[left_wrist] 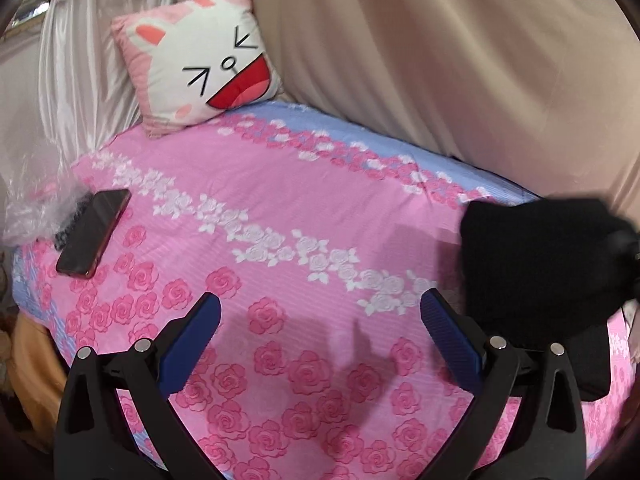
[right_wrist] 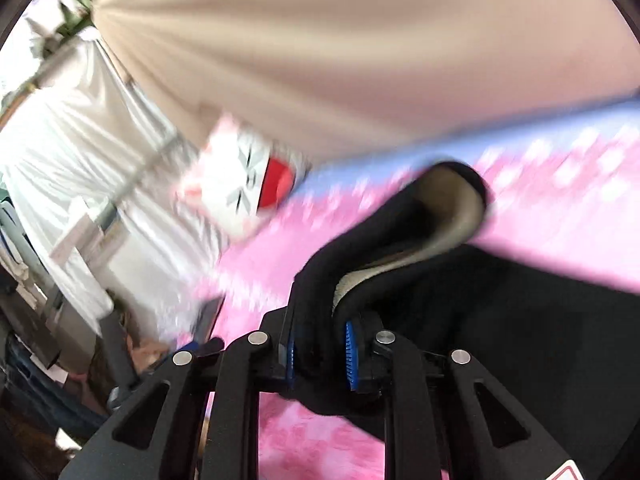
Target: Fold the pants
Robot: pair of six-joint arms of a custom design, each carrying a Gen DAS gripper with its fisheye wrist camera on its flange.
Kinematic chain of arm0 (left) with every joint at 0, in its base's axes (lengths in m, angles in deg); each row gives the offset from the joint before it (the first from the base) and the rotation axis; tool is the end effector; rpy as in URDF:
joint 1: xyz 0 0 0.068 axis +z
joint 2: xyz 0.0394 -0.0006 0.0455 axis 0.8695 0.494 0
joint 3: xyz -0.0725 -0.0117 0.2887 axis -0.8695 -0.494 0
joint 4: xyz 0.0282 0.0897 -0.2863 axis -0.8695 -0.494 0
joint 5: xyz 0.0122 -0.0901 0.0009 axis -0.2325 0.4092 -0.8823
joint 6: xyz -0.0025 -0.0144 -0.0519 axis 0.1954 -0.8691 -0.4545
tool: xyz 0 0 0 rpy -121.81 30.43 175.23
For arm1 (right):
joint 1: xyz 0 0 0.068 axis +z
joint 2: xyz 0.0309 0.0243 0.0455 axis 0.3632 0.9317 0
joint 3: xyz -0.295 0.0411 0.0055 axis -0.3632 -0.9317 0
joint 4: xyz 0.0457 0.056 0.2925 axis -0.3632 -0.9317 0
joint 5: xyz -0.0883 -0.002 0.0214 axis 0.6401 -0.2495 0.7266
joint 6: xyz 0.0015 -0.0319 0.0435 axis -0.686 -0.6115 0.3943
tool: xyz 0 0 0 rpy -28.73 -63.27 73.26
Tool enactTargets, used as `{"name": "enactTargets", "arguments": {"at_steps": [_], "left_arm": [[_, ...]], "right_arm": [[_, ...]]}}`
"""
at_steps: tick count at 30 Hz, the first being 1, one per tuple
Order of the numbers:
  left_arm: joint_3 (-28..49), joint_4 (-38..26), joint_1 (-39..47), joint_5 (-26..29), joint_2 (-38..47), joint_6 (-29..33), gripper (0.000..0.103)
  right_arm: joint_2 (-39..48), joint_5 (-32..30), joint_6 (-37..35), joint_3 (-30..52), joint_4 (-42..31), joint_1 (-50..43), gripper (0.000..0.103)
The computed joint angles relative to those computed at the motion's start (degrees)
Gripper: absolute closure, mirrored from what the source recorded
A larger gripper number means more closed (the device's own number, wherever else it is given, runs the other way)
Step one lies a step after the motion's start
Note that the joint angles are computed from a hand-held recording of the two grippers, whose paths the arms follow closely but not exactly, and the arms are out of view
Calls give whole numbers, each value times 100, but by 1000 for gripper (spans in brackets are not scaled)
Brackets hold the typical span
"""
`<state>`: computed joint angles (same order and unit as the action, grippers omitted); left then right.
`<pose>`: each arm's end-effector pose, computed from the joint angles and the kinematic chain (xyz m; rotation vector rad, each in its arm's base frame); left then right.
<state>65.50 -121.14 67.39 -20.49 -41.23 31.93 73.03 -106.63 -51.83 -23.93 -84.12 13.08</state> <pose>0.1820 0.0258 0.2609 -0.4983 2.2540 0.0339 0.2977 -0.0149 0.2674 -0.2865 2.1461 0.9565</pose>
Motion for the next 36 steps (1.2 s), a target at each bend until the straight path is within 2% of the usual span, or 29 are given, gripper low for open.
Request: {"name": "enactTargets", "arguments": {"at_steps": [1,3,5,8,9,11,12,14,17,18,20,21,22,23,26,30,31,32,35,36], "left_arm": [[-1,15,-128,-79,26,-33,5],[8,111,-594,-301,280,-199,5],[22,218,-988,-439,571,-397,5],[169,398,-1741,-549,1188,-701,5],[236,443,-1978,-594,1352,-739,5],[420,490,-2545,-881,1687,-783,5],[515,491,-2788,-1038,1820,-801,5],[666,498,-3188,-1247,2022,-845,5],[825,497,-3543,-1369,2272,-949,5],[878,486,-3623,-1398,2352,-978,5],[998,481,-3791,-1481,2579,-1044,5],[1055,473,-3855,-1510,2682,-1059,5],[1145,442,-3934,-1562,2837,-1076,5],[1193,410,-3973,-1594,2908,-1081,5],[1369,290,-4120,-1700,3123,-1097,5],[1415,302,-4149,-1718,3230,-1117,5],[1423,320,-4139,-1693,3272,-1132,5],[1426,344,-4118,-1654,3324,-1142,5],[1460,367,-4074,-1579,3510,-1193,5],[1472,362,-4069,-1558,3549,-1199,5]], "right_arm": [[-173,-28,-249,-24,-216,-338,85],[-288,47,-1232,-102,-914,-1370,81],[276,338,-1701,-213,-1186,-2255,78],[1397,945,-1831,-378,-798,-2874,79],[1666,624,-1942,-408,-735,-3052,79],[1721,217,-1890,-469,-664,-3197,71],[1663,258,-1869,-480,-639,-3140,67],[1620,295,-1833,-491,-580,-2996,50],[1570,240,-1415,-531,-344,-2658,34],[1602,175,-1513,-462,-461,-2720,33],[1551,189,-1364,-522,-262,-2621,36],[1499,242,-1408,-595,-140,-2613,43],[1354,459,-1342,-695,91,-2484,74],[1239,604,-1441,-742,87,-2489,85],[947,61,-1751,-616,-323,-2768,85],[440,-361,-2153,-507,-735,-3347,85],[477,-325,-2196,-485,-723,-3444,85],[687,-114,-2158,-446,-609,-3485,80],[1718,833,-1997,-281,-300,-3283,76],[1941,673,-1951,-308,-168,-3347,76]]}}
